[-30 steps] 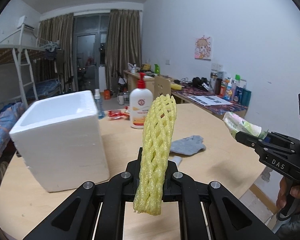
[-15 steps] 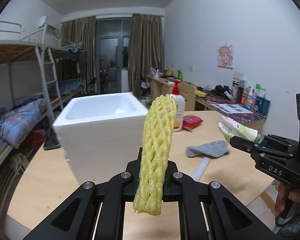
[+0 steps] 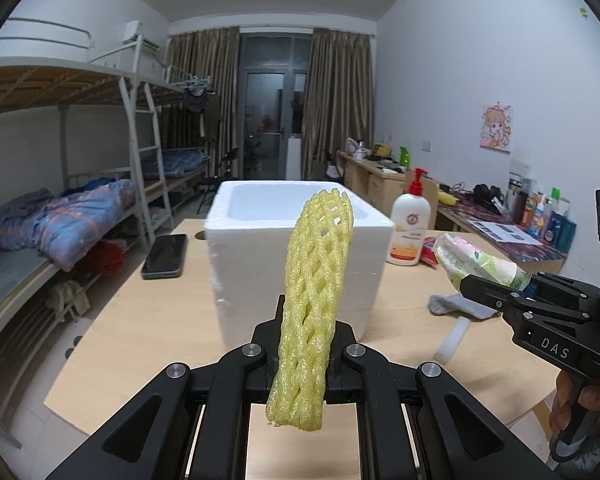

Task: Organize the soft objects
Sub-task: 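Lift and carry the foam net and tissue pack over the foam box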

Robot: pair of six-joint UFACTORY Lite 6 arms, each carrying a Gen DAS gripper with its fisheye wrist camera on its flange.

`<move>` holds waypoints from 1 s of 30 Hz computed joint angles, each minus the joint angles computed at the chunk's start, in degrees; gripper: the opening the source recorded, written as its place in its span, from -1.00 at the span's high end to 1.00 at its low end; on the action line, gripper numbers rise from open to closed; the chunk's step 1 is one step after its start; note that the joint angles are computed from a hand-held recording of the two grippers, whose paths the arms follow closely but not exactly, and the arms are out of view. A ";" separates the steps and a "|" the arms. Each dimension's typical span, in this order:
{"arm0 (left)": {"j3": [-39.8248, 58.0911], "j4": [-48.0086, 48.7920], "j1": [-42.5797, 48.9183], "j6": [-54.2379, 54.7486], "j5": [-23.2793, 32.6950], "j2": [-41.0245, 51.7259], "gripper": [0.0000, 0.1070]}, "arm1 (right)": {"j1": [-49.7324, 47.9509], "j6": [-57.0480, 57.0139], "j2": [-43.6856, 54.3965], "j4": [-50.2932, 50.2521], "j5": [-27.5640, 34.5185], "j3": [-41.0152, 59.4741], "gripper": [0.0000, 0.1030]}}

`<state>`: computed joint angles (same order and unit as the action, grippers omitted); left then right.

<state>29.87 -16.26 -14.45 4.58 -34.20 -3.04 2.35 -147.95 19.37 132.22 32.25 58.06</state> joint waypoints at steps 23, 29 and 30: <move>-0.35 8.98 5.74 -6.68 1.29 -3.84 0.79 | 5.32 0.84 2.49 0.96 -4.05 6.84 0.39; -0.34 8.60 5.98 -5.48 2.77 -8.51 0.79 | 5.70 0.98 -0.66 0.82 -4.22 6.88 0.39; -0.30 8.65 6.05 -5.42 3.10 -9.33 0.79 | 5.82 0.99 -1.12 0.75 -4.33 7.02 0.39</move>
